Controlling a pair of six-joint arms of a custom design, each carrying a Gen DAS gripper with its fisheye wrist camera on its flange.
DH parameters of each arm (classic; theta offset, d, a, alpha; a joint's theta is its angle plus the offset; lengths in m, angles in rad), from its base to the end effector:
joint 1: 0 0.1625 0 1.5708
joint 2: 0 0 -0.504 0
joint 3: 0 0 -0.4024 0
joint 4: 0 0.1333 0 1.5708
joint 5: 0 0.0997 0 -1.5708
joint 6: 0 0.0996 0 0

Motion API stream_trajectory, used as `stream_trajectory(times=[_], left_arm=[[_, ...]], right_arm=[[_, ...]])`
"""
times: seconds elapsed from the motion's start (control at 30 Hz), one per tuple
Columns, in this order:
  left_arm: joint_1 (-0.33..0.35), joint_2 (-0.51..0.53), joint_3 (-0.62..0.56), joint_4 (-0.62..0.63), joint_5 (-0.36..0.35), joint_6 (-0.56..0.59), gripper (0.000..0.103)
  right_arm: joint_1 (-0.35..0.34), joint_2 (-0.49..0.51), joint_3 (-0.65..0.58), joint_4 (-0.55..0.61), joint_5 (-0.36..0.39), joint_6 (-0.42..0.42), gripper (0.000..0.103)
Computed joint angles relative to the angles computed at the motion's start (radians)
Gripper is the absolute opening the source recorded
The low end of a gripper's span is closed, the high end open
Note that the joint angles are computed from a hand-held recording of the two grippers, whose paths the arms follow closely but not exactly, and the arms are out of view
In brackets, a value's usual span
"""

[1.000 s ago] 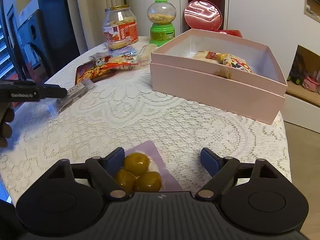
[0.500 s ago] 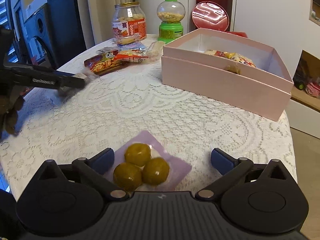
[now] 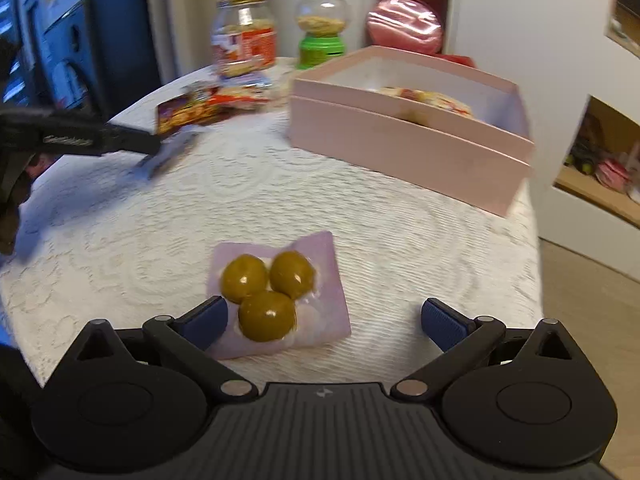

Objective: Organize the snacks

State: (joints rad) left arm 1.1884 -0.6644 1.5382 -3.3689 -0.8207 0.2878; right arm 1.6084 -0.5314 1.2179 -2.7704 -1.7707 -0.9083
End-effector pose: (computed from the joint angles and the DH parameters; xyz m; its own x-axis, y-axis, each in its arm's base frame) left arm -0.1019 -0.7925 0.2004 -0.7818 -0.0637 -0.6203 0.4658 0.6017 -0.6488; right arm 0.1465 -0.8756 0.1267 -0.5788 -0.6492 0.4935 -0.7952 0.5833 -0.1655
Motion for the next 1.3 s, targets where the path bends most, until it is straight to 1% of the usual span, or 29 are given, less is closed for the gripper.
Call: stream_trajectory(times=[0.07,0.13,0.2,0.23,0.3,0.33,0.37,0.43,0.47,0.5,0.53,0.6,0.67,0.77,0.83,0.87,0.9,0.93,0.97,1.0,1.07,1.13,1.17,1.23,1.27,1.3], left_arm=[[-0.004,0.002,-0.002,-0.026,0.050,-0.014,0.022],[-0.004,0.007,-0.019,-0.013,0.096,-0.062,0.024],[-0.001,0.014,-0.042,0.029,0.109,-0.119,0.025],[-0.002,0.023,-0.055,0.040,0.112,-0.123,0.025],[-0.009,0.050,-0.085,0.062,0.124,-0.086,0.026],[-0.014,0.069,-0.107,0.085,0.142,-0.058,0.027],[-0.018,0.084,-0.123,0.104,0.159,-0.033,0.029],[-0.031,0.131,-0.160,0.064,0.218,0.083,0.035],[-0.034,0.145,-0.175,0.065,0.237,0.106,0.037],[-0.036,0.156,-0.187,0.065,0.250,0.119,0.043],[-0.037,0.162,-0.196,0.073,0.255,0.119,0.046],[-0.036,0.160,-0.199,0.101,0.240,0.092,0.057],[-0.034,0.154,-0.194,0.115,0.225,0.071,0.061],[-0.031,0.143,-0.180,0.113,0.199,0.054,0.062],[-0.030,0.132,-0.167,0.087,0.189,0.048,0.061],[-0.031,0.133,-0.163,0.051,0.206,0.061,0.061],[-0.032,0.135,-0.160,0.014,0.227,0.075,0.058],[-0.030,0.130,-0.155,0.009,0.241,0.063,0.057],[-0.026,0.121,-0.149,0.031,0.243,0.029,0.058],[-0.018,0.106,-0.137,0.055,0.224,-0.016,0.059],[-0.009,0.088,-0.127,0.085,0.182,-0.081,0.058],[-0.001,0.077,-0.127,0.130,0.133,-0.127,0.058],[0.000,0.080,-0.135,0.155,0.123,-0.134,0.059],[-0.005,0.115,-0.162,0.122,0.155,-0.049,0.062],[-0.006,0.127,-0.173,0.110,0.159,-0.017,0.062],[-0.005,0.129,-0.177,0.108,0.146,-0.006,0.061]], right_arm=[[-0.003,0.015,-0.015,-0.028,0.003,0.029,0.102],[-0.001,0.028,-0.021,-0.060,0.000,0.043,0.103],[0.002,0.036,-0.018,-0.089,-0.006,0.040,0.103],[0.002,0.036,-0.016,-0.094,-0.006,0.037,0.103],[0.000,0.034,-0.013,-0.093,0.000,0.041,0.103],[-0.001,0.032,-0.010,-0.097,0.001,0.041,0.103],[-0.001,0.032,-0.007,-0.103,0.001,0.040,0.103],[-0.001,0.031,-0.002,-0.110,0.002,0.040,0.103],[-0.001,0.031,-0.003,-0.109,0.002,0.041,0.103],[-0.001,0.031,-0.002,-0.110,0.002,0.041,0.103],[-0.001,0.031,-0.002,-0.111,0.003,0.041,0.103],[-0.001,0.030,0.000,-0.111,0.001,0.040,0.103],[-0.002,0.028,0.004,-0.115,0.004,0.040,0.103],[-0.003,0.025,0.010,-0.120,0.004,0.038,0.103],[-0.002,0.025,0.010,-0.120,0.004,0.038,0.103],[-0.003,0.025,0.012,-0.123,0.004,0.038,0.103],[-0.003,0.024,0.014,-0.125,0.005,0.038,0.103],[-0.003,0.023,0.015,-0.126,0.005,0.038,0.103],[-0.003,0.023,0.014,-0.125,0.005,0.038,0.103],[-0.003,0.023,0.014,-0.125,0.005,0.038,0.103],[-0.003,0.023,0.015,-0.125,0.004,0.038,0.103],[-0.003,0.023,0.015,-0.126,0.004,0.039,0.103],[-0.003,0.023,0.015,-0.125,0.004,0.038,0.103],[-0.003,0.023,0.016,-0.128,0.004,0.040,0.103],[-0.002,0.023,0.018,-0.132,0.003,0.042,0.103],[-0.003,0.021,0.021,-0.134,0.004,0.043,0.103]])
